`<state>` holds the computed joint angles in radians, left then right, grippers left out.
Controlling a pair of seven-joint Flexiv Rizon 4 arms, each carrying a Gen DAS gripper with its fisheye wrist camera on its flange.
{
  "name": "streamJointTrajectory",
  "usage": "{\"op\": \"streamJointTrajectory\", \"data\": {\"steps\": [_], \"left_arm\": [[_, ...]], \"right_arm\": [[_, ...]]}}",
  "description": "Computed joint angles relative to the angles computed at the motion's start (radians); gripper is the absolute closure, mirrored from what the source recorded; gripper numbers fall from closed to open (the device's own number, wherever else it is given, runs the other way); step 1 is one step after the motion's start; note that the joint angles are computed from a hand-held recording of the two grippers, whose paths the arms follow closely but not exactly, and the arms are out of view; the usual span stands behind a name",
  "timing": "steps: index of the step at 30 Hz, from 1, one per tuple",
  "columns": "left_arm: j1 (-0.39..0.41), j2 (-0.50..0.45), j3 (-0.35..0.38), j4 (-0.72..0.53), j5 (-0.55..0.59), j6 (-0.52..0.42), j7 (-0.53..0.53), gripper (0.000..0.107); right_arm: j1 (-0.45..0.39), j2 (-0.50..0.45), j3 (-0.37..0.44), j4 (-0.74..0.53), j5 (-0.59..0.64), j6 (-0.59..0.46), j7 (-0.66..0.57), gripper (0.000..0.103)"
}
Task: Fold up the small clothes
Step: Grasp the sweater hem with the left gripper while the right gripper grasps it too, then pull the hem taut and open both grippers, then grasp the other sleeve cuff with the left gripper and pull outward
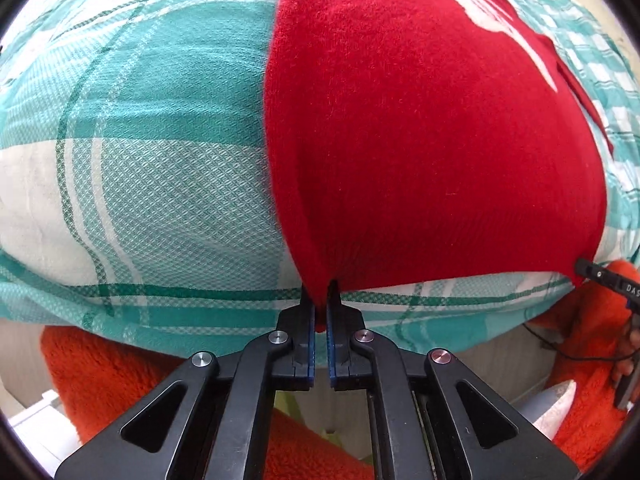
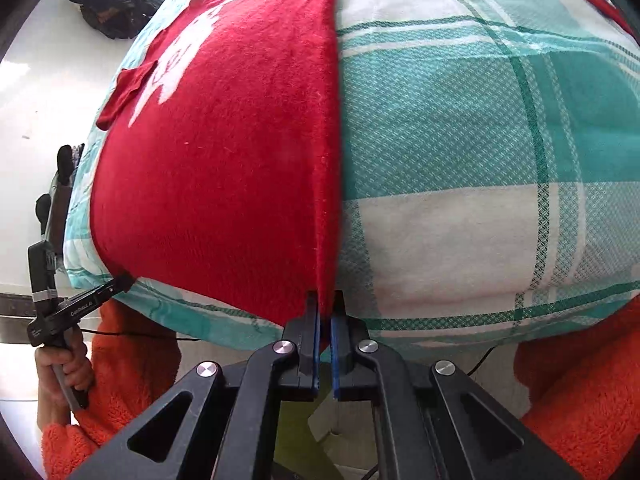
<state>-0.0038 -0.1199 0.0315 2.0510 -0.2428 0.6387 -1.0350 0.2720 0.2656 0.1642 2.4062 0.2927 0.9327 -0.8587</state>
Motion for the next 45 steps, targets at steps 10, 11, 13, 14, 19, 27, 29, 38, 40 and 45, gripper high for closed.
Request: {"op": "streamJointTrajectory", "data": {"steps": [10, 11, 13, 14, 19, 27, 29, 38, 40, 45], "left_arm": [[-0.015, 0.026, 0.010, -0.010, 0.113, -0.012, -0.075, 0.063], [-0.012, 0.038, 0.019, -0.012, 0.147, -0.009, -0.103, 0.056], [0.003, 0.073, 0.038, -0.006, 0.183, 0.019, -0.145, 0.051], [0.013, 0.093, 0.046, -0.002, 0.192, 0.040, -0.168, 0.051], [0.016, 0.139, 0.028, -0.007, 0.095, 0.217, -0.084, 0.047], [-0.080, -0.132, -0.090, -0.285, -0.001, 0.360, 0.303, 0.042], [-0.121, -0.227, -0.070, -0.412, 0.124, 0.308, 0.251, 0.045], [-0.081, -0.353, -0.075, -0.573, 0.088, 0.209, 0.161, 0.101], [-0.038, -0.348, -0.078, -0.592, 0.002, 0.204, 0.110, 0.101], [0.095, -0.408, -0.050, -0.726, -0.154, 0.161, -0.076, 0.101]], "right_arm": [[-0.028, -0.026, 0.025, -0.006, -0.092, -0.034, 0.149, 0.050], [-0.040, -0.002, 0.033, 0.006, -0.113, -0.046, 0.193, 0.042], [-0.064, 0.066, 0.040, 0.039, -0.134, -0.051, 0.264, 0.042], [-0.082, 0.101, 0.053, 0.053, -0.166, -0.060, 0.310, 0.042], [-0.156, 0.207, 0.128, 0.096, -0.484, -0.008, 0.451, 0.042], [-0.124, 0.006, 0.104, 0.053, -0.734, 0.250, 0.403, 0.042], [-0.104, 0.010, 0.104, 0.065, -0.733, 0.256, 0.389, 0.042], [-0.107, 0.035, 0.099, 0.106, -0.715, 0.308, 0.420, 0.042], [-0.109, 0.034, 0.096, 0.108, -0.708, 0.312, 0.423, 0.042], [-0.099, 0.026, 0.091, 0.104, -0.689, 0.304, 0.406, 0.042]]}}
